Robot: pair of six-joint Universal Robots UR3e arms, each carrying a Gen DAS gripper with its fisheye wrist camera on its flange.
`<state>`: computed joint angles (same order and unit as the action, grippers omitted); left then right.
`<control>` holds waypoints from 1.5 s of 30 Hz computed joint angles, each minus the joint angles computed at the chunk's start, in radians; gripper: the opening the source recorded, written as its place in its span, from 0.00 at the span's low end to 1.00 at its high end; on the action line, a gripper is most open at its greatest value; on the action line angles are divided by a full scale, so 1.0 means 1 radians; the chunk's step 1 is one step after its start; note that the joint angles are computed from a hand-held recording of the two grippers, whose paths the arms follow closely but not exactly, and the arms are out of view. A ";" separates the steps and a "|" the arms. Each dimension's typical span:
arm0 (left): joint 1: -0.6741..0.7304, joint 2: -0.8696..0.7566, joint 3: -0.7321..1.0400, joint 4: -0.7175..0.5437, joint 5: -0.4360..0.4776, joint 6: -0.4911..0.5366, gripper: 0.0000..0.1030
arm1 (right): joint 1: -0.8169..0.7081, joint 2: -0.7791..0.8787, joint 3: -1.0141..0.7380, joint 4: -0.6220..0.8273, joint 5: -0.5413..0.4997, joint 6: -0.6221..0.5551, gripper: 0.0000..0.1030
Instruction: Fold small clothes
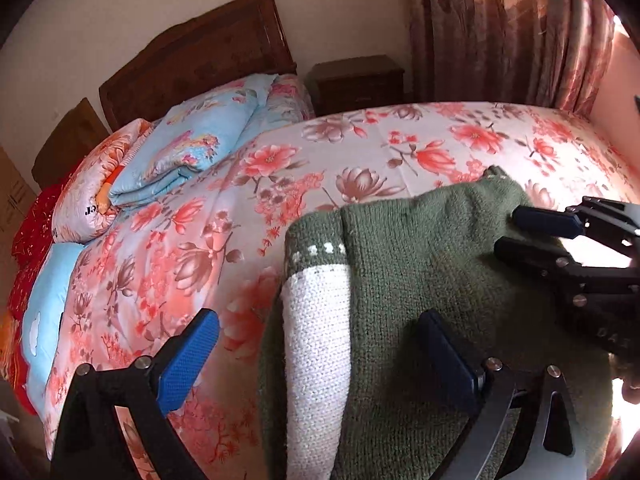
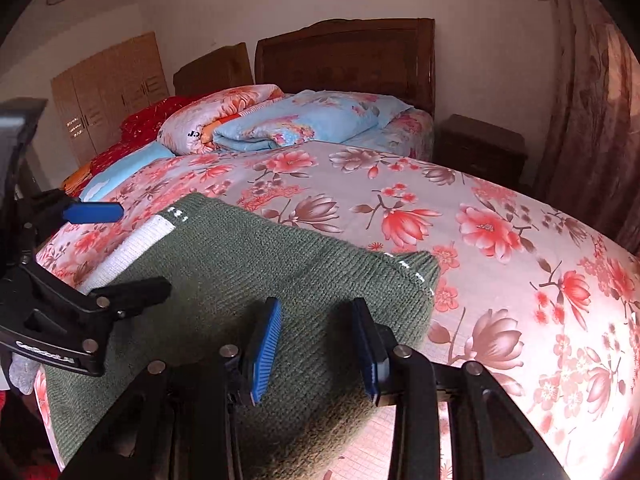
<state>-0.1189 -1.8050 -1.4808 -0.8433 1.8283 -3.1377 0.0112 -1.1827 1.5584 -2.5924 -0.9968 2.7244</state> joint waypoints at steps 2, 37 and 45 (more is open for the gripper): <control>0.011 0.023 -0.031 0.016 -0.017 -0.013 1.00 | -0.016 -0.012 0.003 0.015 0.024 0.035 0.35; -0.137 0.327 -0.547 0.393 0.172 -0.141 1.00 | 0.037 -0.591 0.727 -0.353 -0.123 -0.045 0.36; -0.070 0.543 -0.717 0.416 0.148 -0.189 1.00 | -0.013 -0.877 0.808 -0.178 -0.046 -0.058 0.36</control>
